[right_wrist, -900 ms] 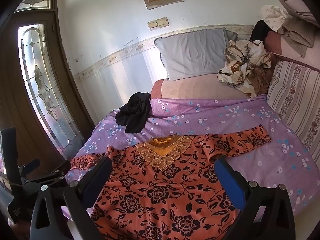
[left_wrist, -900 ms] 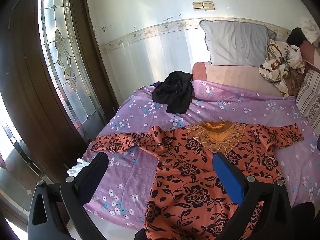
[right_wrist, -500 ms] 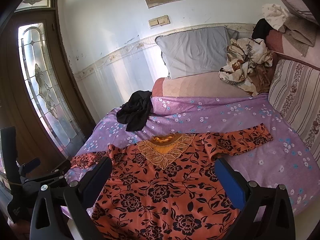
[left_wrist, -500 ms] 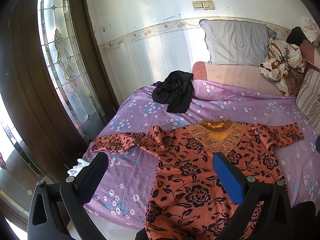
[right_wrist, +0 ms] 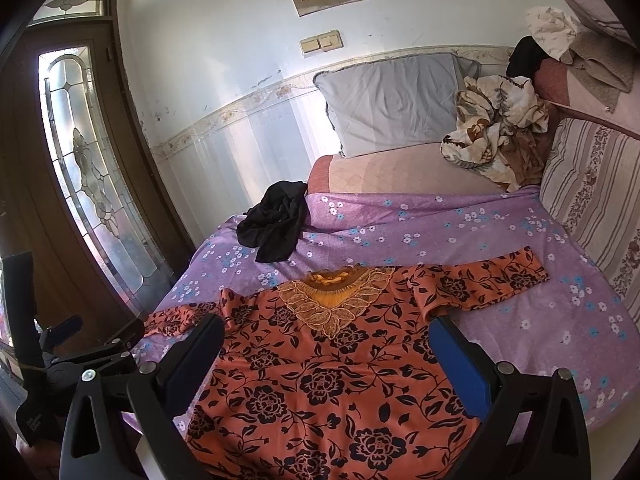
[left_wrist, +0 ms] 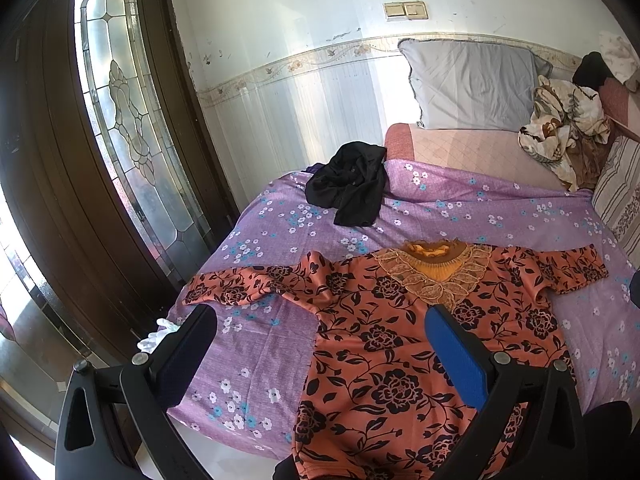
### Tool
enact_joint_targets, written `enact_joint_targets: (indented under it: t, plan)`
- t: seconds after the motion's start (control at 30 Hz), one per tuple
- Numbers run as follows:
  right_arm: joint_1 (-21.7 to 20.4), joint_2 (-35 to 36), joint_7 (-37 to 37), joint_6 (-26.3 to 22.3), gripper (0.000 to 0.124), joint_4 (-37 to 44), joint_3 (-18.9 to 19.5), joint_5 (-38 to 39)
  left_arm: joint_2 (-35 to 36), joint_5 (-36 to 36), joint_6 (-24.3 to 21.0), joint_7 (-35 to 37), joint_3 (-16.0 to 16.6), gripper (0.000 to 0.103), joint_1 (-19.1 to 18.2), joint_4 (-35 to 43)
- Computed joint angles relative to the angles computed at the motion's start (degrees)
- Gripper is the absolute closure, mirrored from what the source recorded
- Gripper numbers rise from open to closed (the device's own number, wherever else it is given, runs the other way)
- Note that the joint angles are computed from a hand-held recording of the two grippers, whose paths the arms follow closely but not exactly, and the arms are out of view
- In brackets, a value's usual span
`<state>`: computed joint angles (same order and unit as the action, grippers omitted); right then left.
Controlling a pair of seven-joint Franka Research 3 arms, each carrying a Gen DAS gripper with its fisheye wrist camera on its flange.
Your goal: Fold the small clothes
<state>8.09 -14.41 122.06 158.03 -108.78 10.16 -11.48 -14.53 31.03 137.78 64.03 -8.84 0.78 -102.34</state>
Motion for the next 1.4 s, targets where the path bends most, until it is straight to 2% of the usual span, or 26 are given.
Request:
enact_joint_targets:
  t: [0.63, 0.83, 0.93, 0.97, 1.03, 1.13, 1.17, 1.2, 1.33, 1.4]
  plan:
    - [0.08, -1.33, -0.74, 1.25, 0.021, -1.44, -0.17, 1.81, -2.32, 1.7, 1.31, -1.08, -0.51, 0.0, 0.82, -1.54]
    - [0.36, -0.64, -2.61, 1.95, 0.021, -1.23, -0.41, 3.54, -0.94, -1.03, -4.42, 1.09, -0.39, 0.0, -0.07, 1.6]
    - [0.77, 1.23, -3.84, 1.91, 0.021, -0.25, -1.17, 4.97, 0.7, -1.43, -5.75, 2.16, -0.18, 0.0, -0.31, 2.75]
    - [0.89, 1.81, -4.07, 2.06, 0.021, -0.09, -1.49, 5.4, 1.67, -2.23, -5.88, 2.94, 0.16, 0.0, -0.5, 3.24]
    - [1.14, 3.88, -4.58, 1.7, 0.021, 0.84, -2.62, 7.15, 5.02, -5.24, -9.13, 6.13, 0.83, 0.0, -1.08, 6.23]
    - [1.67, 8.28, -5.79, 1.16, 0.021, 2.53, -5.97, 14.31, 13.08, -9.4, -12.57, 9.29, 1.89, 0.0, -1.19, 12.05]
    - [1.38, 9.28, -5.11, 0.96, 0.021, 2.78, -6.67, 15.41, 16.07, -9.65, -13.12, 9.49, 2.16, 0.0, -1.17, 13.78]
    - [0.76, 10.97, -3.74, 0.33, 0.021, 3.41, -7.62, 16.77, 18.79, -7.93, -10.47, 7.23, 2.21, 0.0, -1.31, 14.5]
    - [-1.64, 18.03, -2.77, -1.5, 0.021, 7.45, -11.28, 22.35, 29.21, -4.82, -12.79, 5.98, 3.3, 0.0, -2.43, 21.58]
    - [-3.91, 22.08, -2.59, 0.46, 0.021, 9.65, -12.71, 27.32, 34.13, -6.02, -13.35, 6.34, 3.57, 0.0, -2.65, 25.8]
